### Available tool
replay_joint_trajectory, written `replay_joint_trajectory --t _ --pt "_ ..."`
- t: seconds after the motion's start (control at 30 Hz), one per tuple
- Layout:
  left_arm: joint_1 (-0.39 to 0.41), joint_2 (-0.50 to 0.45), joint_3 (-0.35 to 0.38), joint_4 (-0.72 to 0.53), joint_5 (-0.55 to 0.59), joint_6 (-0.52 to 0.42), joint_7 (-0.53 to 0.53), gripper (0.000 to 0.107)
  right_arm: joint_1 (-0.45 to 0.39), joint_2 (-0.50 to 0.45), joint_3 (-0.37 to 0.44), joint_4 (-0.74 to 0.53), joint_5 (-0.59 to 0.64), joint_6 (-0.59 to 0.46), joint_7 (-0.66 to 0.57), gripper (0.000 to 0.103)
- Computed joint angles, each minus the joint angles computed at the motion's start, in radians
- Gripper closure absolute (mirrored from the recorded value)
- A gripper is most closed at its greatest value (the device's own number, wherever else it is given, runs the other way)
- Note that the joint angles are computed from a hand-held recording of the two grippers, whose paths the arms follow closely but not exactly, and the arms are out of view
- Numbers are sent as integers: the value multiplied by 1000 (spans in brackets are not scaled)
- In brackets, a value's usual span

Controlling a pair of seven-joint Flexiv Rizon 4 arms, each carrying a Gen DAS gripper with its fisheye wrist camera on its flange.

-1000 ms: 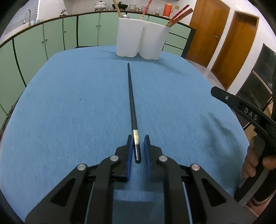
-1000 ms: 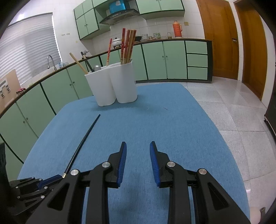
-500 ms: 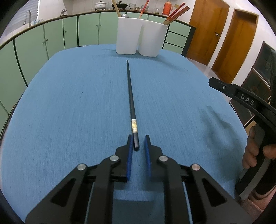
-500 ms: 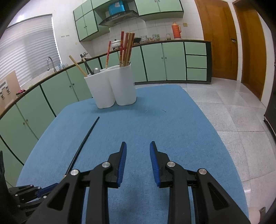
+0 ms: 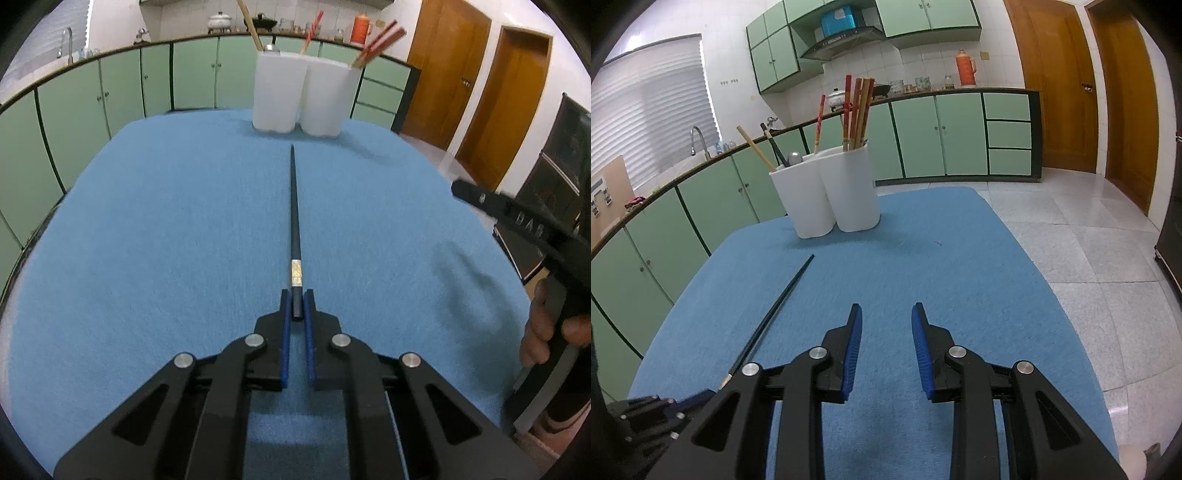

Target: Organize utensils

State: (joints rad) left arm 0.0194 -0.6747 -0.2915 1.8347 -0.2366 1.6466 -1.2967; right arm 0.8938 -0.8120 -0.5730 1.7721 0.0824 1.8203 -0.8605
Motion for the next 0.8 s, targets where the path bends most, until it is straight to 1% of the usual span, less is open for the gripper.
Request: replay_joint_trajectory --t 0.3,0.4,0.57,0.8 --pt "18 41 -16 -7 45 120 -27 101 22 4 -27 8 11 10 -7 76" --pt "34 49 -34 -23 70 150 -41 101 36 7 -44 8 20 17 -16 76" --pt "32 42 -36 -77 95 177 -71 101 56 19 -70 2 28 9 -32 75" --pt "5 19 -16 -171 105 202 -106 102 88 39 -123 -2 -3 -23 -30 75"
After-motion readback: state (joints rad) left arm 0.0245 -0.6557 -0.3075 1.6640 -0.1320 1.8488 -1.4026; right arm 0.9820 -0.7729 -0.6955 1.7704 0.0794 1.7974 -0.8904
